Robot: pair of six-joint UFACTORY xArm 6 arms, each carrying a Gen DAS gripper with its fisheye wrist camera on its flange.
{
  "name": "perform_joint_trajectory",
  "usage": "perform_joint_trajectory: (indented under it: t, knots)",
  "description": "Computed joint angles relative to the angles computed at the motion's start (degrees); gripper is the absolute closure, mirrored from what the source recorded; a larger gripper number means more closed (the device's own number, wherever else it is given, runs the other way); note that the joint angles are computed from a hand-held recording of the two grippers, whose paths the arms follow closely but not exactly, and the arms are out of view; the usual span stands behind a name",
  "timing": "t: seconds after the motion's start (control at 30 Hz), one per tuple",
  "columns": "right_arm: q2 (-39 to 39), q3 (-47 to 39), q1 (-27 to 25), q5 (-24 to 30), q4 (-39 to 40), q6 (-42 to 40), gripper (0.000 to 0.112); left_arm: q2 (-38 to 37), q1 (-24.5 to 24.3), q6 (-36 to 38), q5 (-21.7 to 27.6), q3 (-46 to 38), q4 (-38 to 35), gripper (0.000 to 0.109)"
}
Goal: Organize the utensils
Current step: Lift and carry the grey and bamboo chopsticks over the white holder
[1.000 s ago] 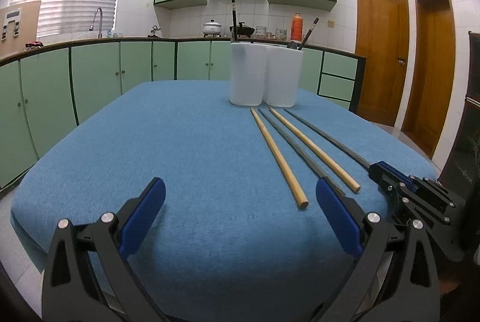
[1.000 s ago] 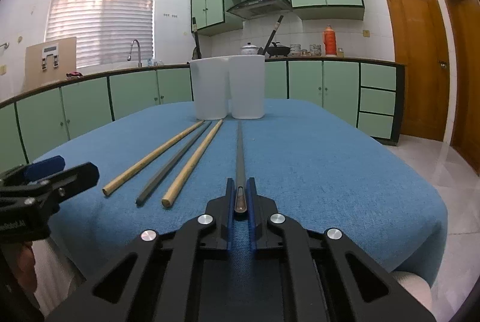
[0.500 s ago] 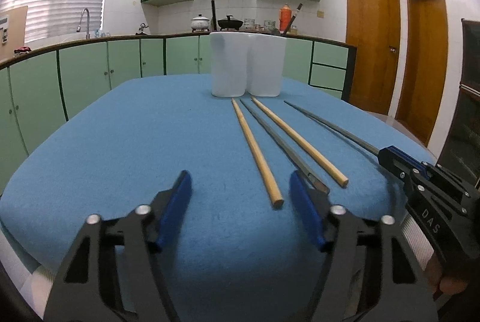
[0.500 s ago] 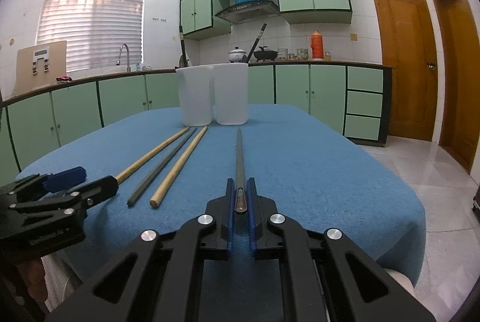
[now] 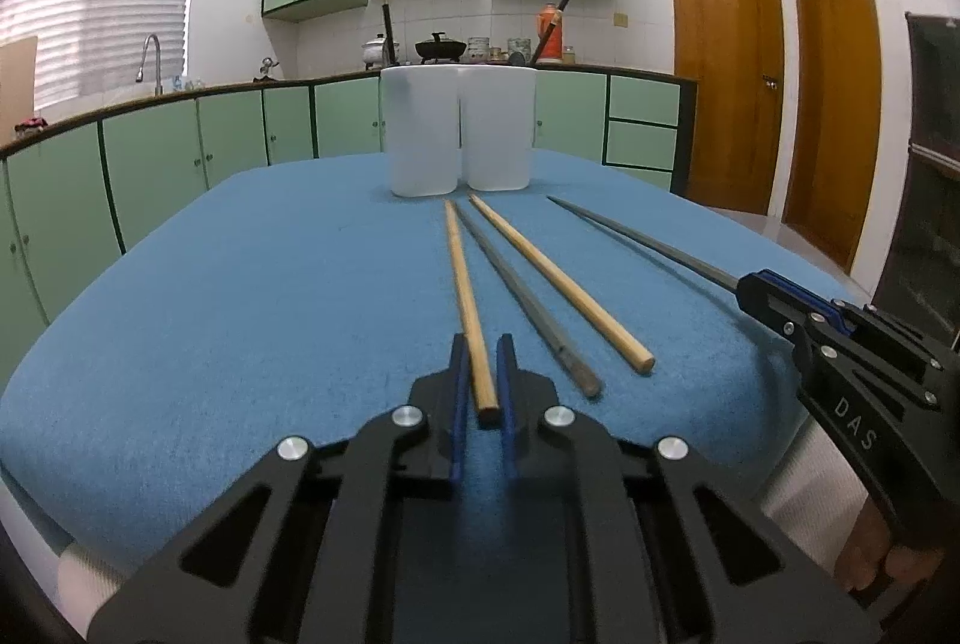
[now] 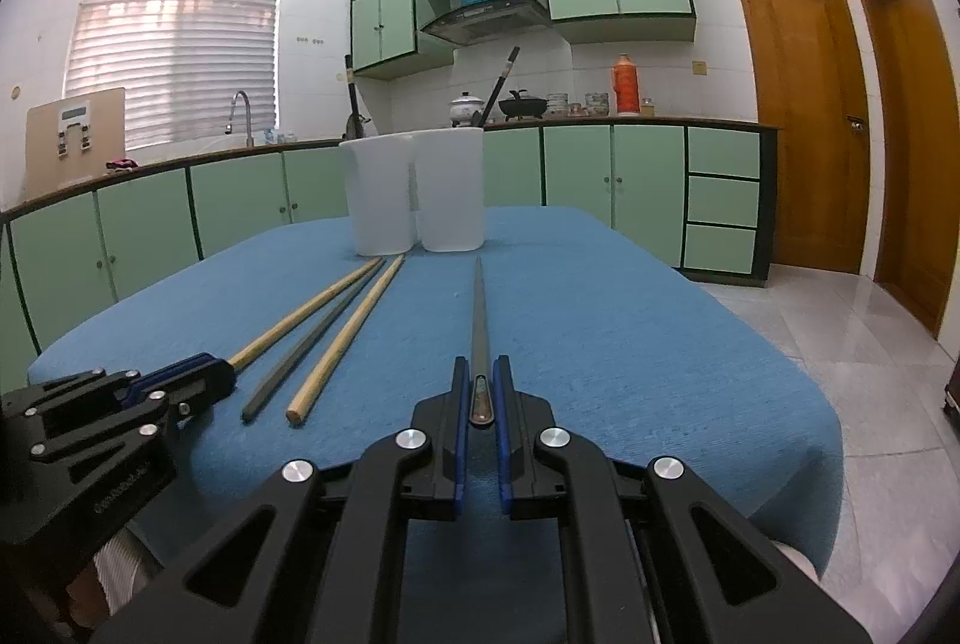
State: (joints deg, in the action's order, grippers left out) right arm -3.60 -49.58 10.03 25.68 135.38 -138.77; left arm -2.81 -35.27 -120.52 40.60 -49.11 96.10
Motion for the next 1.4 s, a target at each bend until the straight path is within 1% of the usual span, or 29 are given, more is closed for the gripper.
perform_joint_trajectory:
  t: [0.2,0.4,0.53,0.63,0.7,0.77,0.8,0.87,0.93,1.0,1.07,1.2,1.4]
  knots:
    - [-1.6,0.3,-1.1,0.7,-0.3,1.0,0.105,-2.6,-1.4,-0.4,2.6,1.0,0.3,0.103]
    - [-3.8,0.7,-2.4,2.3,-2.0,3.0,0.105,-6.1,-3.4,-0.5,6.4,1.8,1.4,0.103]
    - [-5.1,-0.1,-3.2,3.4,-5.5,7.0,0.105,-8.3,-4.0,-0.1,8.3,1.6,2.4,0.103]
    - [-5.7,-2.0,-3.7,4.0,-10.0,11.6,0.105,-10.0,-3.2,1.4,8.1,0.9,2.8,0.103]
    - [-5.9,-3.5,-3.9,4.3,-13.7,15.6,0.105,-10.8,-2.2,2.4,7.5,-0.1,3.0,0.103]
    - [-5.6,-6.0,-3.5,3.4,-18.5,20.9,0.105,-11.2,-1.0,3.3,6.4,-1.1,2.7,0.103]
    - [-5.3,-7.2,-3.3,3.1,-21.2,23.8,0.105,-11.3,-0.2,3.8,5.5,-1.9,2.6,0.103]
    - [-4.5,-10.2,-3.5,4.1,-27.8,30.9,0.105,-11.3,1.0,5.4,4.3,-3.3,2.5,0.103]
    - [-3.3,-13.4,-2.9,4.0,-34.0,37.3,0.105,-11.1,2.3,8.4,3.1,-5.2,1.5,0.103]
    - [-2.0,-16.1,-2.7,4.6,-38.0,41.7,0.105,-10.6,3.2,12.4,2.0,-7.3,-0.7,0.103]
    - [-0.3,-19.5,-2.5,5.4,-43.8,47.4,0.105,-10.0,4.5,15.4,0.4,-9.4,-2.4,0.103]
    - [2.1,-24.1,-1.6,5.2,-50.3,53.4,0.106,-9.4,7.7,19.0,-4.5,-12.7,-6.1,0.103]
    - [4.8,-29.4,-1.1,7.6,-55.6,59.4,0.106,-8.2,10.6,21.8,-8.3,-15.5,-9.0,0.103]
